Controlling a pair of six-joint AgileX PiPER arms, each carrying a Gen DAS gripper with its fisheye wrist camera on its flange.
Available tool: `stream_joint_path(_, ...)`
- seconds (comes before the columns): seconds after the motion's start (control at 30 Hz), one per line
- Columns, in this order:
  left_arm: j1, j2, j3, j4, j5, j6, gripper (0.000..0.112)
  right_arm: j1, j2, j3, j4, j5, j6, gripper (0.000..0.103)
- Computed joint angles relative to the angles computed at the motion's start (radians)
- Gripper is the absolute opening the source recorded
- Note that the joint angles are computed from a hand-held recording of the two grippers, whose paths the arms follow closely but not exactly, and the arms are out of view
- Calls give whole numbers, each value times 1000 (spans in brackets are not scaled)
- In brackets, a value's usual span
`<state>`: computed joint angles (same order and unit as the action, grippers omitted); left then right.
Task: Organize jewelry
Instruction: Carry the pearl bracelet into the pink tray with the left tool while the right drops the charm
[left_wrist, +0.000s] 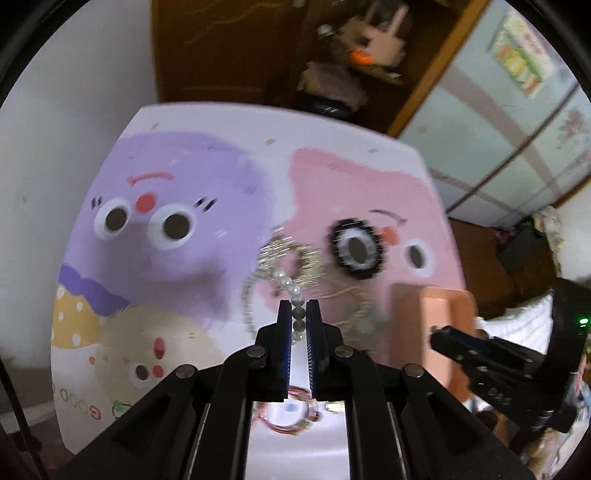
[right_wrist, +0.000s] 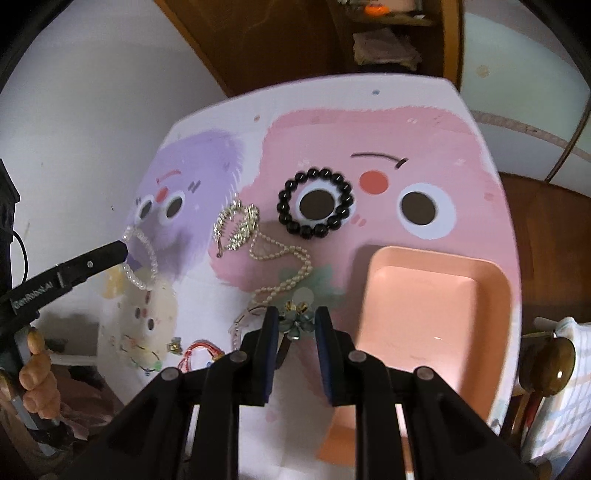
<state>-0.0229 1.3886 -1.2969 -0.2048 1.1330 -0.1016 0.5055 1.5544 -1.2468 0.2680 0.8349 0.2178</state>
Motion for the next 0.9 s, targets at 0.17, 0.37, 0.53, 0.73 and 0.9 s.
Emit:
stream_joint_path(0.17, -94, -16, -93, -32, 51, -13, 5, -29, -166, 116, -82, -14, 68, 20)
stream_joint_path(0.37, -303, 43, -186, 24, 35, -95, 5, 40, -247, 264, -335, -61, 316, 20)
stream_joint_path(0.53, -460, 135, -215, 137, -25, -172, 5, 27, -261, 382, -344, -126, 376, 20)
stream_joint_path(0.73, -577, 217, -228, 175, -47, -204, 5, 5, -273, 482, -323, -180, 373, 20)
stream_joint_path(0.9, -629, 268, -206, 180, -74, -202, 5, -31, -278, 536, -274, -217, 339, 20)
